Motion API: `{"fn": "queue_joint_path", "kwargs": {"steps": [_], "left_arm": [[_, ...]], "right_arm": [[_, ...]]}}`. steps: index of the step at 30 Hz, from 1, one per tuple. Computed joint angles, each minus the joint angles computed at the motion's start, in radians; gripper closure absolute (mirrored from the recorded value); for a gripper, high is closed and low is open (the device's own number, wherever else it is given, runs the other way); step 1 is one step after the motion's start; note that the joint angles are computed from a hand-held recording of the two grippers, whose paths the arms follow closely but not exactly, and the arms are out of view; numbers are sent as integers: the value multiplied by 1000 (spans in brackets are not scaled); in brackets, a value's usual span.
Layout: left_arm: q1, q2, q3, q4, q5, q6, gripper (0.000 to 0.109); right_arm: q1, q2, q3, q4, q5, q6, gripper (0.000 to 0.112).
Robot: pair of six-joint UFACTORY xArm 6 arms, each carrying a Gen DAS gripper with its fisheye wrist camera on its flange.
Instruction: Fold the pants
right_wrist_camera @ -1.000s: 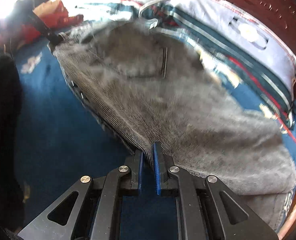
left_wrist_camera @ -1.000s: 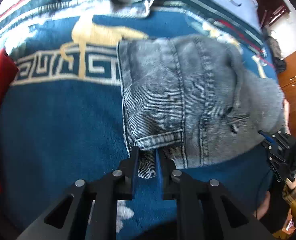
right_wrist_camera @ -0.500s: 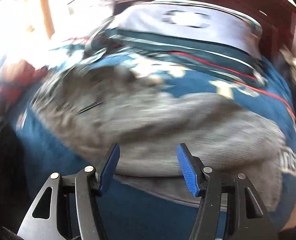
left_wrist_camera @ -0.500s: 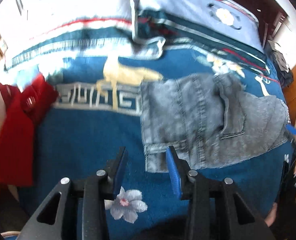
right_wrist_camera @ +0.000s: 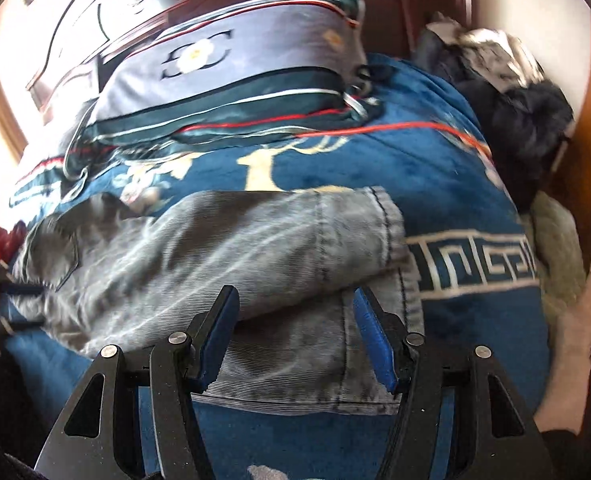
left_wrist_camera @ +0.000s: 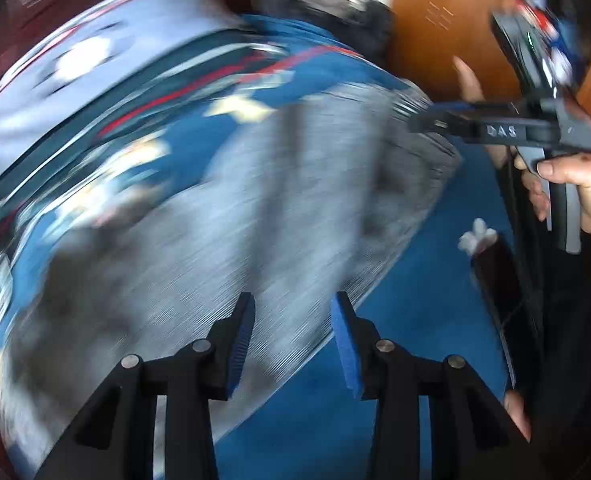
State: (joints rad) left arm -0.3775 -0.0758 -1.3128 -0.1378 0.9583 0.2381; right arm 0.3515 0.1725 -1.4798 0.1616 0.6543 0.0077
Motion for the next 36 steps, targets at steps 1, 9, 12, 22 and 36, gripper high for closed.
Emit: {"fn": "queue_joint_path", "kwargs": {"steps": [1,9,12,22,36], "left_arm": [[-31,53,-45,12,6,-4,66],[-47,316,-325,-16,88,-71,98],[21,323,-346,-185,86,-92,99],[103,347,-357,-395,66,-151,99],[170,357,-343,-446,24,-187,99]], "right_arm": [[-5,-5,12,14,-4,0,54],[-32,34,-24,101,59,-71,54],[-47,93,-92,139,92,-80,54],[-60,257,-267,555,-45,-284,45],[-110,181,-199,436,21,-158,40]]}}
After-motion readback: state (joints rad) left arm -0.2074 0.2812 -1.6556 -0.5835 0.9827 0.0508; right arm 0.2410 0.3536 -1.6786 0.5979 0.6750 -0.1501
